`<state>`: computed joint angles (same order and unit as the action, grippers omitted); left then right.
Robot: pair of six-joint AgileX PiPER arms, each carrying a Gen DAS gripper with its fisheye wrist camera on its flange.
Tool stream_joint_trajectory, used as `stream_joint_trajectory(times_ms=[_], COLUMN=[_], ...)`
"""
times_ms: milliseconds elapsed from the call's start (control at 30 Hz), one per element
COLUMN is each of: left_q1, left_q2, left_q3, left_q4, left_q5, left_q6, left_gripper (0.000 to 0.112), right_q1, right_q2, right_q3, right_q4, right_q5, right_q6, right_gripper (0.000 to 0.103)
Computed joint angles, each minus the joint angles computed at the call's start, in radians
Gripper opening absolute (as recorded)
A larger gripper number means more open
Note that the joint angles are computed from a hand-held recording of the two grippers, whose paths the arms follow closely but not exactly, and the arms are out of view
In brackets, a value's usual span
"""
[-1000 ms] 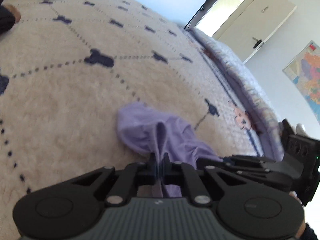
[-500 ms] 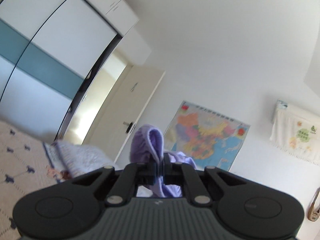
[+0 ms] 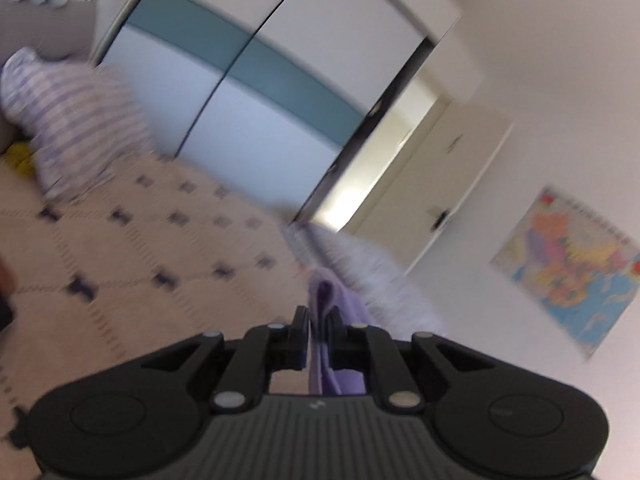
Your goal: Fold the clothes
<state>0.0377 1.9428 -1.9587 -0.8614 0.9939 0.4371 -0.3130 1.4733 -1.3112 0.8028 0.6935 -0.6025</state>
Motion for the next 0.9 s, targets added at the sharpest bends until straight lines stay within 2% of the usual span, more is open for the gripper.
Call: stream_joint_trajectory(times_ms=[67, 100, 133, 167, 233, 333, 400, 500, 600, 700, 767, 800, 867, 900], left_q1=[0.006, 0.020, 0.048, 0.087, 0.146, 0.168, 0.150, 0.070, -0.044, -0.168, -0.213, -0.230, -0.255, -0.257], left_q2=[0.096, 0.131, 0.146, 0.155, 0.130, 0.029, -0.012, -0.058, -0.068, -0.068, -0.068, -0.060, -0.049, -0.044], left_q3=[0.070, 0.117, 0.141, 0.172, 0.270, 0.445, 0.522, 0.632, 0.677, 0.691, 0.689, 0.676, 0.649, 0.639], left_q4=[0.173, 0.206, 0.198, 0.151, -0.014, -0.204, -0.252, -0.314, -0.336, -0.268, -0.262, -0.249, -0.182, -0.177], left_q5=[-0.029, -0.066, -0.071, -0.072, -0.068, -0.058, -0.014, 0.015, -0.053, -0.230, -0.319, -0.356, -0.403, -0.396], left_q6=[-0.042, -0.044, -0.039, -0.001, 0.117, 0.296, 0.330, 0.362, 0.329, 0.188, 0.164, 0.134, 0.082, 0.104], left_gripper=[0.019, 0.019, 0.020, 0.020, 0.040, 0.057, 0.062, 0.069, 0.070, 0.071, 0.070, 0.066, 0.015, 0.006], right_q1=[0.029, 0.019, 0.001, -0.025, -0.051, -0.109, -0.159, -0.156, -0.062, 0.019, 0.013, -0.003, -0.040, -0.054], right_q2=[0.032, 0.045, 0.062, 0.076, 0.074, 0.038, 0.021, 0.037, 0.018, -0.034, -0.061, -0.070, -0.084, -0.089], right_q3=[0.195, 0.274, 0.323, 0.357, 0.401, 0.450, 0.469, 0.473, 0.495, 0.552, 0.580, 0.588, 0.599, 0.604], right_q4=[0.045, 0.127, 0.197, 0.244, 0.243, 0.244, 0.291, 0.374, 0.349, 0.372, 0.411, 0.432, 0.460, 0.468], right_q5=[-0.157, -0.207, -0.222, -0.218, -0.223, -0.221, -0.204, -0.185, -0.237, -0.330, -0.348, -0.343, -0.325, -0.316], right_q6=[-0.042, -0.115, -0.174, -0.210, -0.192, -0.199, -0.221, -0.293, -0.287, -0.337, -0.375, -0.389, -0.406, -0.412], right_gripper=[0.032, 0.032, 0.032, 0.032, 0.033, 0.035, 0.040, 0.041, 0.041, 0.042, 0.043, 0.043, 0.043, 0.043])
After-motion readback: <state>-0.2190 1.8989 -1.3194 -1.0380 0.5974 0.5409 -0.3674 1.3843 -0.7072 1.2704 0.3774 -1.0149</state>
